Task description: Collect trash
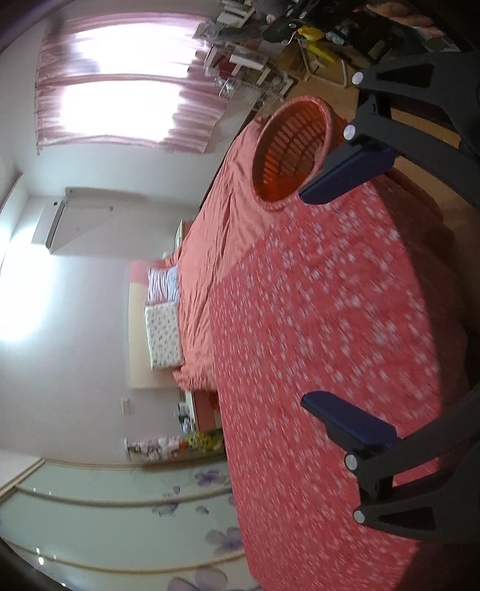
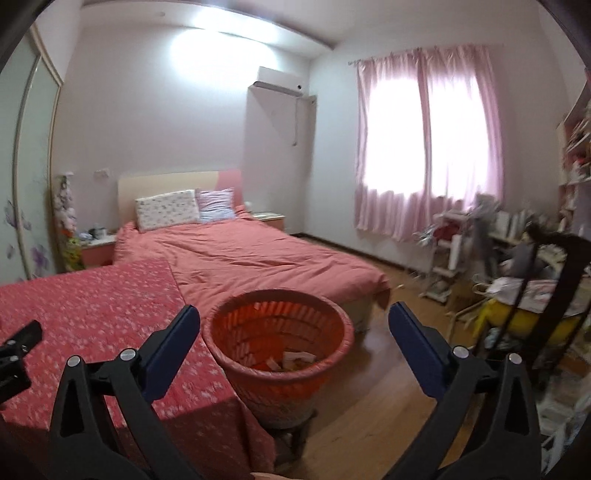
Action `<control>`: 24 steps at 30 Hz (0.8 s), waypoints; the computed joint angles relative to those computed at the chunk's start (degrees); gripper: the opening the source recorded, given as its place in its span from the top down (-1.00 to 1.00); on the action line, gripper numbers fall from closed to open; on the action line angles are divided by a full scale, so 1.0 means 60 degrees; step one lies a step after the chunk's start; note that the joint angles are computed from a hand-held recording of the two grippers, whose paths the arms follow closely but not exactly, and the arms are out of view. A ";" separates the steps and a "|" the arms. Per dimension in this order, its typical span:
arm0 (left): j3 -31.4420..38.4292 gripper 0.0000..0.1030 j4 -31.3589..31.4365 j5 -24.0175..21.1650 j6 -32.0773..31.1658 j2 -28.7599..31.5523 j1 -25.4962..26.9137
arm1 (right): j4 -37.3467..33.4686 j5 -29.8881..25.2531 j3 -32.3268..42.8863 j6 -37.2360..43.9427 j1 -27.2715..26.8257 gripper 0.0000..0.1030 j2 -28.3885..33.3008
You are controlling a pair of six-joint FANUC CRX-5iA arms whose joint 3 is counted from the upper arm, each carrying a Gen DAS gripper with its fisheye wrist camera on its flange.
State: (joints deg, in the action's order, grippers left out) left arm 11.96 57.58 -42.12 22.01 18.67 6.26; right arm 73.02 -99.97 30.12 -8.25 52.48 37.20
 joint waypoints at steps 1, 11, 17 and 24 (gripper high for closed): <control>-0.0238 -0.92 0.0038 0.0196 -0.0056 -0.0153 0.0045 | -0.0029 -0.0061 0.0021 -0.0020 0.0051 -0.96 0.0030; -0.1810 -0.92 0.0438 0.1448 -0.0439 -0.1112 0.0304 | -0.0758 -0.0175 0.0710 -0.0107 0.0398 -0.96 0.0362; -0.1675 -0.92 -0.0107 0.1283 0.0206 -0.1052 0.0436 | -0.0968 -0.0221 0.1061 0.0096 0.0521 -0.96 0.0597; -0.1593 -0.92 -0.0388 0.1092 0.0471 -0.0999 0.0481 | -0.1251 -0.0313 0.1409 0.0250 0.0587 -0.96 0.0834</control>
State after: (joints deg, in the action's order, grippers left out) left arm 2.40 55.25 -35.57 24.84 12.68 9.14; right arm 65.51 -101.85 38.57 -6.75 56.01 42.21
